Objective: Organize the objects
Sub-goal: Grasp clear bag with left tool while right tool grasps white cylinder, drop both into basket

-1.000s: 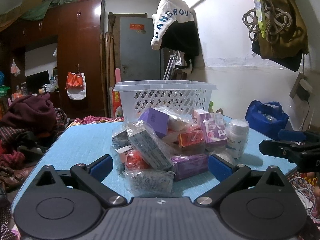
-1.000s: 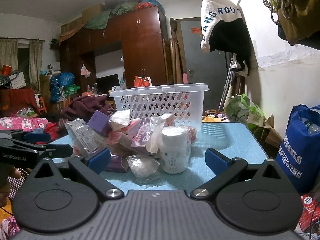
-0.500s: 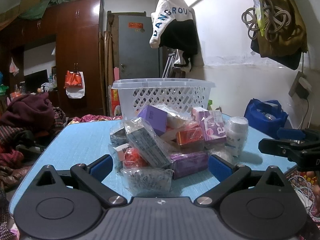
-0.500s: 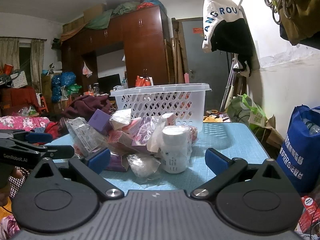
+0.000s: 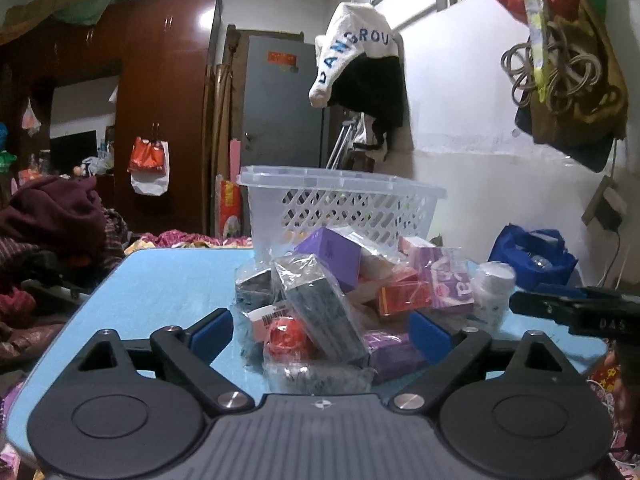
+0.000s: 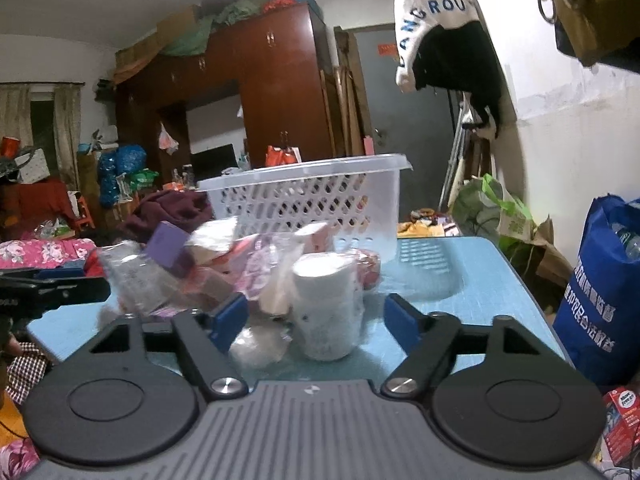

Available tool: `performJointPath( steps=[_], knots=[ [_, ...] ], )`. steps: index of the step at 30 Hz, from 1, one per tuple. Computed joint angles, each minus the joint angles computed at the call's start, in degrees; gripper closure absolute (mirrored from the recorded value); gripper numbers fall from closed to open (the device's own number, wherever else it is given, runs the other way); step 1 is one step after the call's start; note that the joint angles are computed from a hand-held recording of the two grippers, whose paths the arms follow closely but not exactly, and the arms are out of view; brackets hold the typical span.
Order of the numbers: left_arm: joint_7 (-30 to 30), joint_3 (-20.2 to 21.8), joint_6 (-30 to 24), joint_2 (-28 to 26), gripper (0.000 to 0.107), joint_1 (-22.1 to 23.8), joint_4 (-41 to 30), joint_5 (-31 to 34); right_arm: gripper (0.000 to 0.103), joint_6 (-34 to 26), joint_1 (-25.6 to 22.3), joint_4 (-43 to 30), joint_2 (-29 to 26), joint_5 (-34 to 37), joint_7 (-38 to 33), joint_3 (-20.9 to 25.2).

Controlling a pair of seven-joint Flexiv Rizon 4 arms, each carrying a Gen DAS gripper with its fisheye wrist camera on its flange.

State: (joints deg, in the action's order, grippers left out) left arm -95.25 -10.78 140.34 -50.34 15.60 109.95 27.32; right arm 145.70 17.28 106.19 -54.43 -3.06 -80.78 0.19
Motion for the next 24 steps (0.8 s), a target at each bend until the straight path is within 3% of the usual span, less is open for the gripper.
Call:
performJointPath(
  steps=[2, 7, 9, 13, 15, 17, 24],
  knots=[
    [-0.9, -1.4, -3.4, -0.4, 0.013, 0.7, -1.9, 0.7, 0.028, -1.9, -0.1, -1.4, -0.4, 0.1, 0.3, -0.4],
    [-3.8, -7.1, -10.4, -2.5, 0.034, 4.8, -5.6, 3.7, 0.035, -5.3, -0.6, -3.5, -0.7, -1.8, 0.8, -0.7],
    [-3.8, -7.3, -10.2, -2.8, 0.044, 4.9, -5.7, 2.9, 0.037, -6.2, -0.2, -3.7, -0.7, -2.2, 0.1, -1.0],
    [-5.5, -11.1, -11.4, -3.7, 0.048, 8.5, -6.2, 6.9, 0.052, -7.2, 1.5, -3.6, -0.3, 0.1, -2.2, -2.2],
    [-6.1, -12.7, -11.3, -4.3, 0.059, 10.3, -6.6, 9.4, 0.053, -6.5, 1.4, -2.8, 0.0, 0.5, -2.9, -2.0],
    [-7.5, -14.9, -11.8, -4.8, 0.064, 12.4, -7.2, 12.4, 0.053, -5.2, 0.8, -2.0, 0.4, 0.6, -3.0, -1.4],
    [-11.4, -17.8, -12.6, -5.0, 0.066, 15.2, -9.6, 17.6, 0.053, -3.9, -0.3, -1.4, 2.1, 0.9, -2.7, -0.9]
  ],
)
